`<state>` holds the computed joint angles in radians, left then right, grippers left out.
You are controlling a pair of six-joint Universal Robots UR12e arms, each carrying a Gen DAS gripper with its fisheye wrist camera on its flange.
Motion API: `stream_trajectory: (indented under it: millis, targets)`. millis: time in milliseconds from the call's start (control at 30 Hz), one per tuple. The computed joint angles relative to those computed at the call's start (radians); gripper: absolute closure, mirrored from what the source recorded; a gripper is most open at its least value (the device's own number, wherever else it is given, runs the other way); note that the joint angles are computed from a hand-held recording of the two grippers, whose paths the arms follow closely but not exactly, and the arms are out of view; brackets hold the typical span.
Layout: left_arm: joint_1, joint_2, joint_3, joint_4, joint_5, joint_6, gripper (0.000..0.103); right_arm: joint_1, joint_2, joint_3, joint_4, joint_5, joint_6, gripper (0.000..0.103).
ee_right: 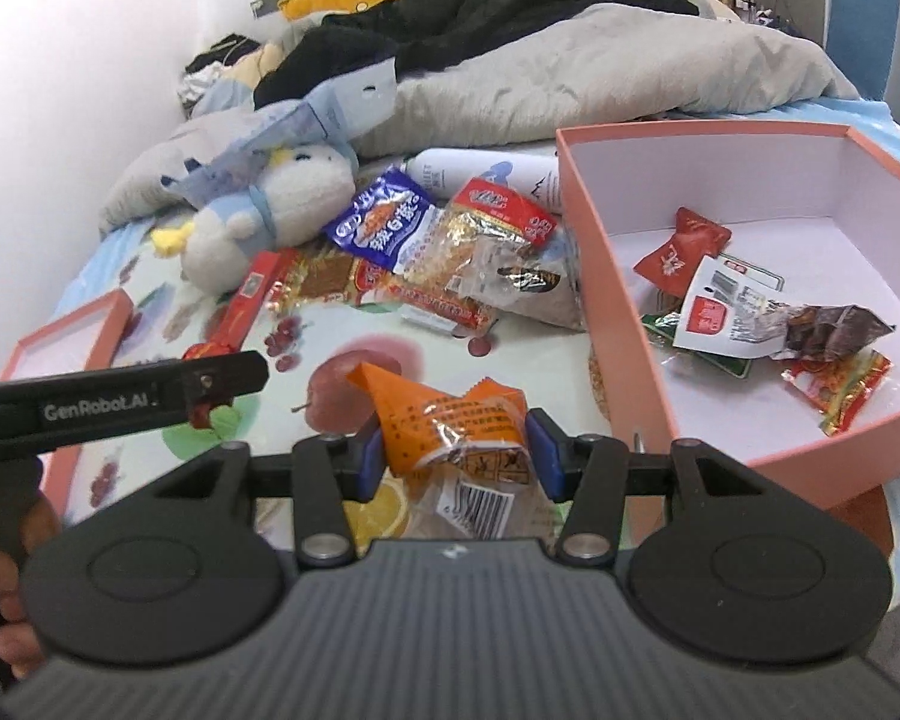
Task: Organize snacks
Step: 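Lift the red foil packet with the left tool while the right tool lifts the orange bread, then lower both held snacks into the deep pink box and open both tools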
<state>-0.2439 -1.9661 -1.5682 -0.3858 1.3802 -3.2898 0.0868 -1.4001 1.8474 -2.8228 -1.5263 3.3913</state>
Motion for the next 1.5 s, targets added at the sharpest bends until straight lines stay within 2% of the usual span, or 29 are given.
stream_trajectory:
  millis: [200, 900, 1167, 1500]
  targets:
    - [-0.004, 0.035, -0.004, -0.008, -0.007, -0.032, 0.041, -0.003, -0.028, 0.006, -0.01, 0.015, 0.009, 0.052]
    - [-0.064, 0.041, 0.131, 0.019, -0.03, 0.018, 0.041, -0.044, -0.083, -0.029, -0.125, -0.032, -0.014, 0.052]
    - [-0.107, 0.001, 0.216, 0.024, -0.026, 0.034, 0.041, -0.086, -0.096, -0.038, -0.153, -0.041, -0.063, 0.052]
    - [-0.151, -0.087, 0.367, -0.02, -0.043, 0.049, 0.041, -0.141, -0.102, -0.04, -0.173, -0.05, -0.063, 0.052]
